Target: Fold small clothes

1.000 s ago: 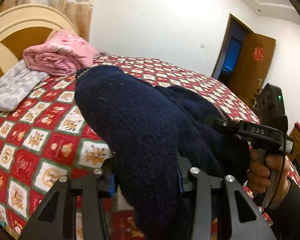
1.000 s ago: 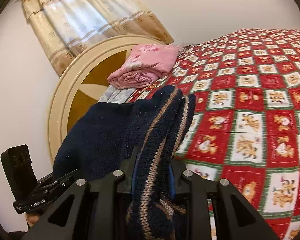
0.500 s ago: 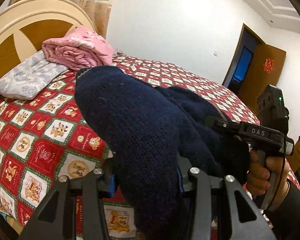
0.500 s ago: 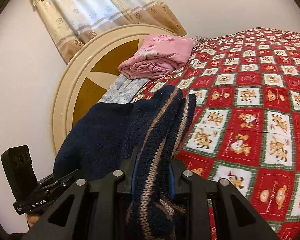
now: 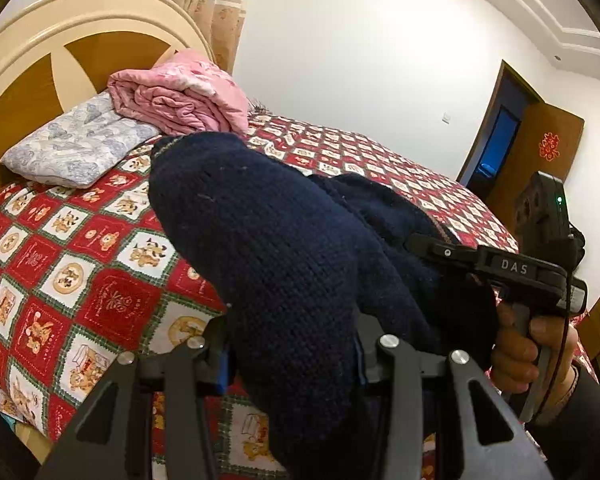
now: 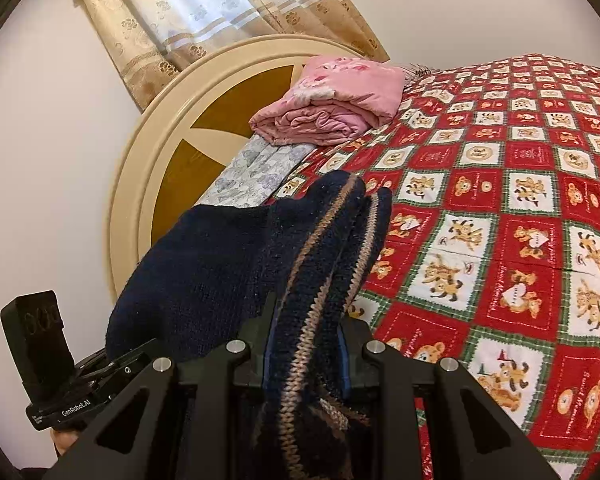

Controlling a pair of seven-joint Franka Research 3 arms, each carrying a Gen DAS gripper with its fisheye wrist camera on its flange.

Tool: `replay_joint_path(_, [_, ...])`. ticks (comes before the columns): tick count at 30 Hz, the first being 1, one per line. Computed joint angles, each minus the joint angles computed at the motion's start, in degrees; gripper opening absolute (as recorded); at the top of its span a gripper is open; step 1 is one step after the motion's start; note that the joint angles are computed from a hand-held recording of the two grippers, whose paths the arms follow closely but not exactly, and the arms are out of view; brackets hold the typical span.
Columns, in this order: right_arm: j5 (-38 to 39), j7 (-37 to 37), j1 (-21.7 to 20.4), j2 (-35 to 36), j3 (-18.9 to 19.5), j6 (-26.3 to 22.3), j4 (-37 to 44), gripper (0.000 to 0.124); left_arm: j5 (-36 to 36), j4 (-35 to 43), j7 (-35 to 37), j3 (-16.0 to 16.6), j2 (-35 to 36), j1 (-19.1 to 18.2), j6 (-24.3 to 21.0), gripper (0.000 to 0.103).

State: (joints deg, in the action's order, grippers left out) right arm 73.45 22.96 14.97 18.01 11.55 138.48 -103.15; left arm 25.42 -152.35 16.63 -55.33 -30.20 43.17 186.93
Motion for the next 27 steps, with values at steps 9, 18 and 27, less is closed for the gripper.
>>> replay_joint_path(9, [-1.3,1.0,0.9,1.5,0.6,0.7,1.0,0.024,-1.2,-1.9,0.5,1.4,-0.4,-1.1,0.9,0.045])
replay_joint_path(18, [-3.8,2.8,1.9,3.0,1.5,1.8,2.2,0.024,-3.9,-4.6,2.1,2.3,-0.3,-1.5,2.9,0.045])
replay_joint_path(27, [-10.1,9.1,3.3,7.4,2.1,3.2,5.9,0.024,-8.0,-6.4,6.7,1.4,3.6,0.9,6.0,0.045])
